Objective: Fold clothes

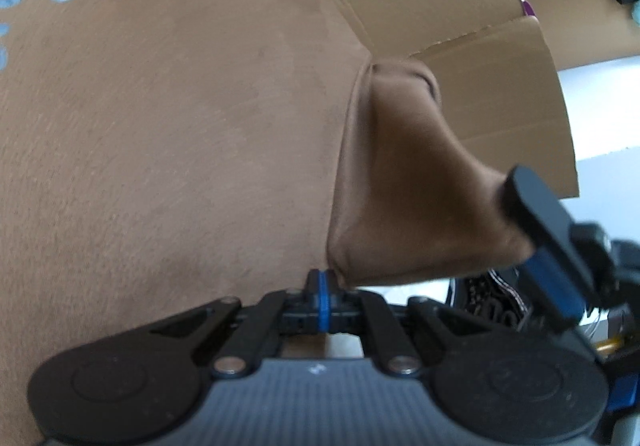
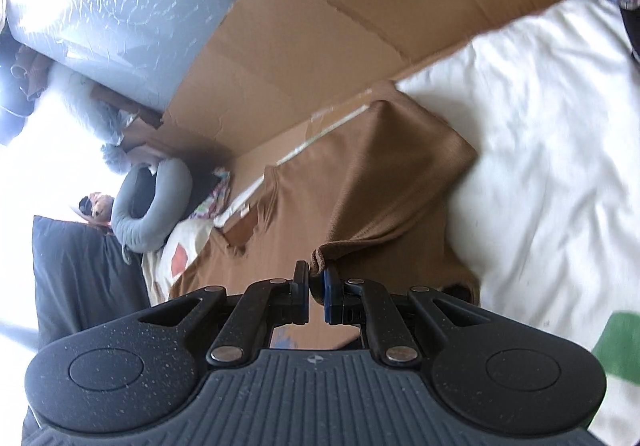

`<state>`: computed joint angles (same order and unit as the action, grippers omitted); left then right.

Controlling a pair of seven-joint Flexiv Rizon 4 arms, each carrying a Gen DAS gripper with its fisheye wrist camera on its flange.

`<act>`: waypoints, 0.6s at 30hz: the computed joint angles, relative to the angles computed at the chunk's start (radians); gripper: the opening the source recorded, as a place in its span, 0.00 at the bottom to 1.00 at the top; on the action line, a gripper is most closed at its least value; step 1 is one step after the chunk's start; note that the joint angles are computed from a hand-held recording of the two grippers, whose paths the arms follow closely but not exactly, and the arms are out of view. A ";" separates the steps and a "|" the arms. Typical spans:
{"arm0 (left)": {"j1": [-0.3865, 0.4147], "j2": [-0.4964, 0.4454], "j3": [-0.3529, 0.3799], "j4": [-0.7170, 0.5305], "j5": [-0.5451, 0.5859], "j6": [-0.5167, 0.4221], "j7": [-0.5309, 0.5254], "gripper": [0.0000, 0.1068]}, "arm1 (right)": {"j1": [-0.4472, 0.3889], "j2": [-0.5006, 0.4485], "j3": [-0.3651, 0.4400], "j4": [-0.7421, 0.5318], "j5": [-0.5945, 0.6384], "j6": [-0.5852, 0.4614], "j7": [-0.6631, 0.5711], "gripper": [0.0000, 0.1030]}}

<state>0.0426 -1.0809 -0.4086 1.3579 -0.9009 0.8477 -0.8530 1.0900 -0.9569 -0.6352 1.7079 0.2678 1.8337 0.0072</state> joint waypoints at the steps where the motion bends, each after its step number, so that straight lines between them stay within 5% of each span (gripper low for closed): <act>1: -0.001 -0.003 0.006 -0.009 0.007 -0.014 -0.014 0.02 | -0.009 0.005 0.014 -0.002 -0.005 0.000 -0.003 0.08; 6: -0.011 -0.014 0.050 -0.071 0.056 -0.097 -0.127 0.02 | -0.016 0.014 0.038 0.005 0.011 0.027 -0.017 0.23; 9: -0.014 -0.001 0.071 -0.094 0.105 -0.126 -0.131 0.17 | 0.007 0.019 0.017 0.023 0.034 0.026 -0.021 0.33; 18: -0.008 0.049 0.140 -0.174 0.258 -0.211 -0.041 0.33 | 0.117 -0.002 -0.103 0.100 0.073 -0.024 0.046 0.34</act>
